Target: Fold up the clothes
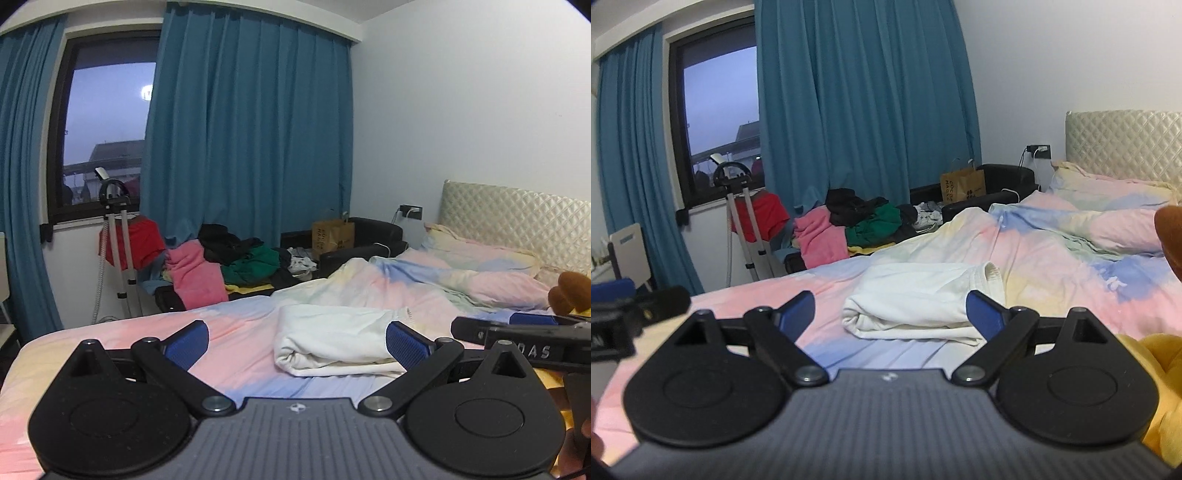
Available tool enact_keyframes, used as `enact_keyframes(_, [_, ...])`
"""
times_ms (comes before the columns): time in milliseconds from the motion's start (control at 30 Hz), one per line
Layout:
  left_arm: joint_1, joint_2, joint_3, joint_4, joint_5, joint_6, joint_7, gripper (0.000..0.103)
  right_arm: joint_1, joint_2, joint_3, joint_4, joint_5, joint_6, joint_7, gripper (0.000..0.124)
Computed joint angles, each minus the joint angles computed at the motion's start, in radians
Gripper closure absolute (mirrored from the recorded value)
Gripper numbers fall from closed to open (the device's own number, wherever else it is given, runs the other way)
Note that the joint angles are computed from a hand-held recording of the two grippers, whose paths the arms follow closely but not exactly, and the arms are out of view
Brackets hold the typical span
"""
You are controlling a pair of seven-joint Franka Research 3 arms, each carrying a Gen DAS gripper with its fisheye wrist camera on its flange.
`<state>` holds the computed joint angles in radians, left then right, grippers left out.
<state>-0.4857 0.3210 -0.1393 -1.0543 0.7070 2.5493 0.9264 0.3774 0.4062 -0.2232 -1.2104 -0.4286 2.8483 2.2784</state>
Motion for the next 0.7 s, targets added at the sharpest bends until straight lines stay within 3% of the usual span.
enact_keyframes(133, [0.008,-0.077,0.014,-0.136,0.075,0.033,-0.096,0.000,0.048,-0.005,-0.053,-0.042,-0.093,0.004,0.086,0.033])
enact_keyframes(333, [0.067,-0.133,-0.014,-0.249,0.101,0.089,-0.182,0.000,0.102,-0.011,-0.131,-0.093,-0.294,0.052,0.279,0.033])
enact_keyframes(467, [0.082,-0.125,-0.028,-0.260,0.099,0.095,-0.184,0.000,0.087,-0.009,-0.110,-0.104,-0.348,0.046,0.310,0.033])
enact_keyframes(600, [0.079,-0.094,-0.034,-0.238,0.087,0.083,-0.158,0.000,0.052,0.000,-0.068,-0.107,-0.319,0.031,0.281,0.033])
enact_keyframes(700, [0.072,-0.069,-0.032,-0.217,0.072,0.075,-0.139,0.000,0.053,0.002,-0.074,-0.108,-0.324,0.034,0.295,0.033])
